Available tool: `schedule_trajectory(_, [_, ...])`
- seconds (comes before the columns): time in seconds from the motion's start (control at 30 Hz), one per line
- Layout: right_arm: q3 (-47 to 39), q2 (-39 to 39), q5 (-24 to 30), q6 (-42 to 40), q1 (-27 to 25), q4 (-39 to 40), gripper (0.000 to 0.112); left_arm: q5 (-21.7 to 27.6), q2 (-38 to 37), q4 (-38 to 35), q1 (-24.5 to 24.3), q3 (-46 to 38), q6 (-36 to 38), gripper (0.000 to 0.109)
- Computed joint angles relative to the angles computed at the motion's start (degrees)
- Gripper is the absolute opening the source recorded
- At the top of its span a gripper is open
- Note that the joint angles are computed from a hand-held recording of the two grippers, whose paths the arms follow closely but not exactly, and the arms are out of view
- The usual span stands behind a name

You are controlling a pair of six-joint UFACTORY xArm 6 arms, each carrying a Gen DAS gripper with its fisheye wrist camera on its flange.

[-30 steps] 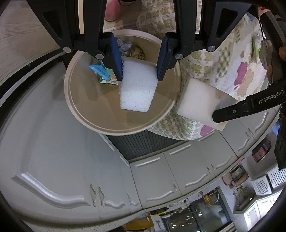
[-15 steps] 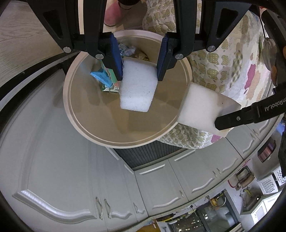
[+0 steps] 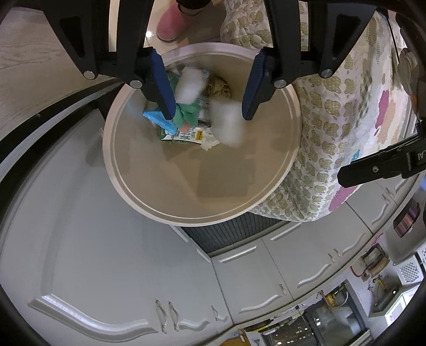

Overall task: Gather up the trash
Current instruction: 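Open both tools to drop the white sponges into the bin, then move both tools back over the table toward the tissue pack and medicine box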

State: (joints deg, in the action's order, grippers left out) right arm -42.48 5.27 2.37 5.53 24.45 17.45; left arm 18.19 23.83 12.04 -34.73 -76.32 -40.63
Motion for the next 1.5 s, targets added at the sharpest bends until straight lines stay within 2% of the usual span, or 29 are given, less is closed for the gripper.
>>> schedule_trajectory(0.3, [0.3, -1.3, -0.9, 12.5, -0.2, -15.0, 0.050, -0.9, -3.5, 4.5, 0.1, 3.6, -2.8, 0.053])
schedule_trajectory(0.43, [0.1, -1.7, -1.4, 19.7, -0.6, -22.8, 0.051, -1.1, -5.5, 9.6, 0.5, 5.6, -7.1, 0.053])
schedule_trajectory(0.67, [-0.3, -2.8, -1.4, 25.9, 0.2, -29.5, 0.052, -2.1, -9.3, 16.4, 1.0, 9.5, -12.9, 0.053])
schedule_trajectory(0.83, [-1.2, -4.2, -0.9, 35.0, 0.4, -39.7, 0.062, -2.4, -12.7, 22.2, 1.5, 12.6, -17.7, 0.053])
schedule_trajectory(1.0, [-2.2, -5.3, -0.5, 42.3, 1.4, -47.7, 0.063, -2.5, -16.8, 28.5, 2.4, 16.4, -23.1, 0.053])
schedule_trajectory(1.13, [-3.4, -5.6, 0.6, 46.2, 2.8, -51.6, 0.066, -3.0, -20.2, 31.6, 3.2, 19.6, -25.9, 0.062])
schedule_trajectory(1.27, [-4.4, -6.2, 2.1, 51.0, 4.3, -57.2, 0.068, -3.8, -24.2, 33.8, 4.5, 23.6, -28.2, 0.063])
schedule_trajectory(1.5, [-6.0, -6.7, 3.5, 55.2, 7.1, -61.9, 0.070, -4.3, -32.7, 37.0, 7.4, 31.8, -31.5, 0.067])
